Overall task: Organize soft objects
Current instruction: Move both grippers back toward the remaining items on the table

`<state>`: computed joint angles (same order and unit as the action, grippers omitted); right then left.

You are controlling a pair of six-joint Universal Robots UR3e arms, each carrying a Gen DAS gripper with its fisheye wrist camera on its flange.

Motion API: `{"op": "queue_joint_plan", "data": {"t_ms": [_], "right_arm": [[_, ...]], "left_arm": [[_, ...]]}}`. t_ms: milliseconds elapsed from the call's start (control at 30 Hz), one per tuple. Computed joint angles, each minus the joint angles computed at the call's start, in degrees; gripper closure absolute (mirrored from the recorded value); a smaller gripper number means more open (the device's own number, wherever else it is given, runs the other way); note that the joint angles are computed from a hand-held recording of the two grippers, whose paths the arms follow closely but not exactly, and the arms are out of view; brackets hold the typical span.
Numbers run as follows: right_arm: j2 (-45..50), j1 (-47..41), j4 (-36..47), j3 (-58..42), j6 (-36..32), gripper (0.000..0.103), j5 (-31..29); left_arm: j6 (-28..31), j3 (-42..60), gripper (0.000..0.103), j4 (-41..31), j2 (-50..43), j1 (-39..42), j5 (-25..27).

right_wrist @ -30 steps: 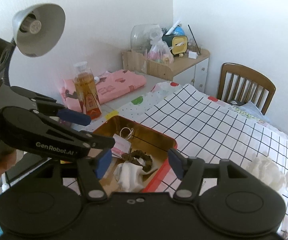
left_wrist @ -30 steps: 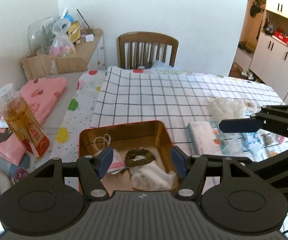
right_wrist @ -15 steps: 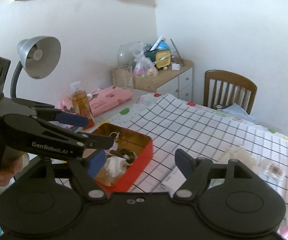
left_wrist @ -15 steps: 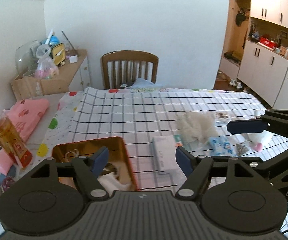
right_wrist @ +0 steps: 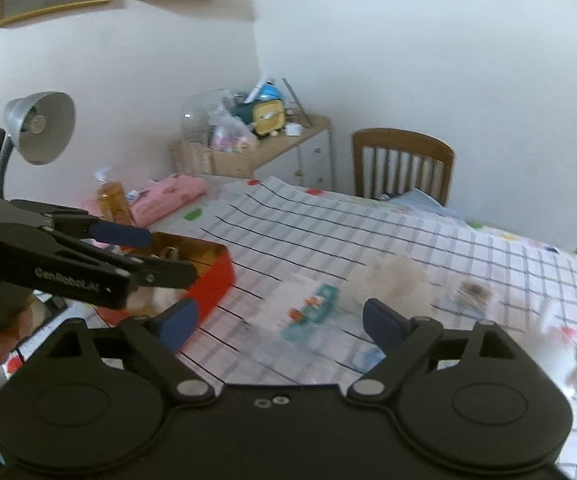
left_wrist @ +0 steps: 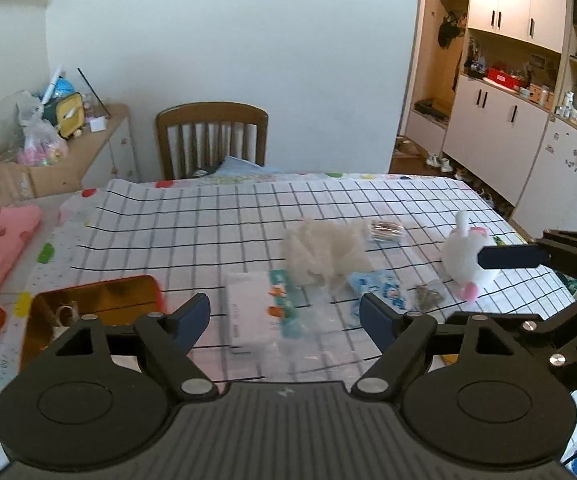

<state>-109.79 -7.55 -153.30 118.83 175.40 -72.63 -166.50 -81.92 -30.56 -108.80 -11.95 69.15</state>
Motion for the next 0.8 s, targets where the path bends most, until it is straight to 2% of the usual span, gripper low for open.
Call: {"op": "queue_joint_plan", "data": {"t_ms": [267,400,467,800], "right_arm": [[-16.3,-14.6,10.8,11.1,-8.1,0.005,7.2],[-23.6,-22.0,18.6,14.8,-13.2,0.005,11.1],[-27.4,-25.6,22.6,16.6,-16.4,0.005,12.6],[-32.8,-32.7,29.7,21.7,-23.2,0.005,13.7]], "left_arm": [[-3.3,1.1,0.017,2.3,-2.8,-4.2,1.4],[-5.0,1.5,0.004,3.7,-4.6,-6.1,2.1],[-5.8,1.8,0.004,4.2,-5.6,-6.9,2.4],[-8.7,6.2,0.004,4.3,-13.7,-10.9,8.5]]}}
